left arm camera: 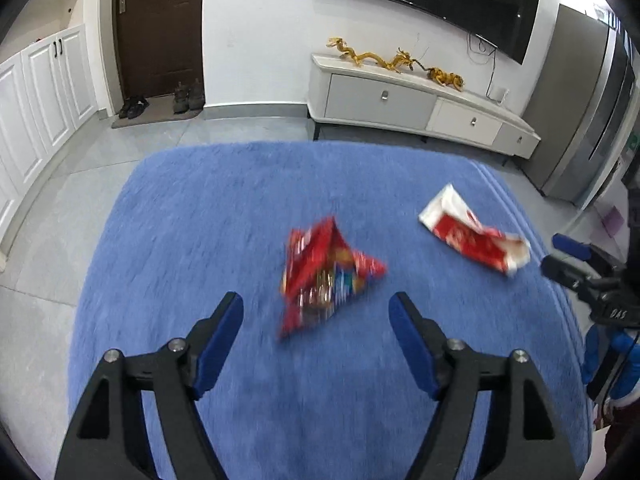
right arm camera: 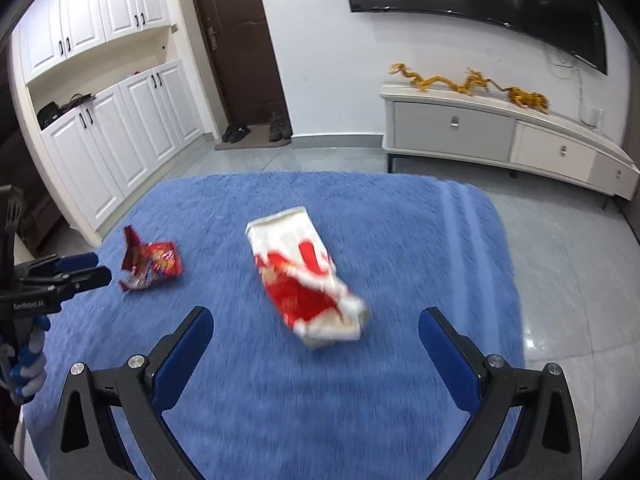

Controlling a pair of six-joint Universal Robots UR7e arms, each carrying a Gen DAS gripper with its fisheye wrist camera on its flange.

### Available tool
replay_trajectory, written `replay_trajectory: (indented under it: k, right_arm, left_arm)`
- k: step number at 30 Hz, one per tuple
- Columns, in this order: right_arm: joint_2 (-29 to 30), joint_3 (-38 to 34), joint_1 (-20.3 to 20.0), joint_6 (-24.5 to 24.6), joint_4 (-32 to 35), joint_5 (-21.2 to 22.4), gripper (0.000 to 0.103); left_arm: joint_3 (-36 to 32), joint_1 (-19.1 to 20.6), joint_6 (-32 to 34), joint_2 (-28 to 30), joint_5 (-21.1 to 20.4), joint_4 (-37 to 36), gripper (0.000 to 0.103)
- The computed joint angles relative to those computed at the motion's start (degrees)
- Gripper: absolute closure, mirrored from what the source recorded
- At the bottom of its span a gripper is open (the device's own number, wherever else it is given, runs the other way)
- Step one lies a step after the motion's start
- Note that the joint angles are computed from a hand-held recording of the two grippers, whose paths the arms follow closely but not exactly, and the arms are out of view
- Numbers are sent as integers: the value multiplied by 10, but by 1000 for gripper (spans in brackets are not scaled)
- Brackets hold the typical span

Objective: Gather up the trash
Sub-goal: 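Grasp red chip bag with left tool while right tool grasps red-and-white wrapper, then carry both wrappers over the bin and open both tools to drop them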

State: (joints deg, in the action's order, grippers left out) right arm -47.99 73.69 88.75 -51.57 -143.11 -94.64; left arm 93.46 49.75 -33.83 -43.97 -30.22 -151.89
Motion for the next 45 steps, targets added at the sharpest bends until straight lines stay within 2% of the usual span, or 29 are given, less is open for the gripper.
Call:
replay_trajectory:
  k: [4, 9, 12, 14, 15, 16, 17, 18, 19, 20, 22, 25, 31, 37, 45]
  right_arm:
    - [50, -71, 7, 3, 56, -9, 0]
    - [92, -123, 8, 10, 94, -27, 1]
    - [103, -139, 6, 18, 115, -32, 13]
    - [103, -135, 6, 15, 108, -36, 28]
    - [100, -129, 6, 10, 101, -38, 35]
    - [98, -128, 5, 9, 104, -37, 50]
    - [97, -126, 6, 10, 104, -38, 58]
    - [95, -124, 5, 9, 102, -40, 61]
    - [94, -121, 6, 9, 101, -42, 70]
    - [92, -120, 5, 10, 101, -42, 73]
    - [82, -106, 3, 10, 94, -40, 76]
    - [64, -75, 2, 3, 73, -41, 77]
    - [20, -14, -3, -1, 47, -32, 78]
    - [-45, 63, -12, -10, 34, -26, 78]
    - [-148, 178, -34, -12, 20, -10, 78]
  left_arm:
    - [-45, 27, 17, 21, -8, 5, 29]
    - [-71, 51, 13, 37, -44, 3, 29]
    - [-78, 58, 9, 43, -60, 2, 30]
    - [-81, 60, 6, 46, -65, 2, 34]
    - [-80, 61, 6, 46, -66, 4, 41]
    - [-81, 60, 5, 47, -62, 7, 45]
    - [-80, 58, 5, 49, -54, 9, 48]
    - [-79, 57, 3, 49, -54, 11, 55]
    - [-76, 56, 1, 47, -55, 10, 61]
    - [-72, 55, -3, 44, -60, 10, 63]
    - [-66, 51, -8, 41, -57, 10, 72]
    - [-59, 41, -18, 38, -43, 25, 79]
    - [-31, 7, -59, 25, -12, 60, 82]
    - [16, -38, -110, 9, -9, 100, 82]
    - [65, -102, -148, 6, -17, 111, 83]
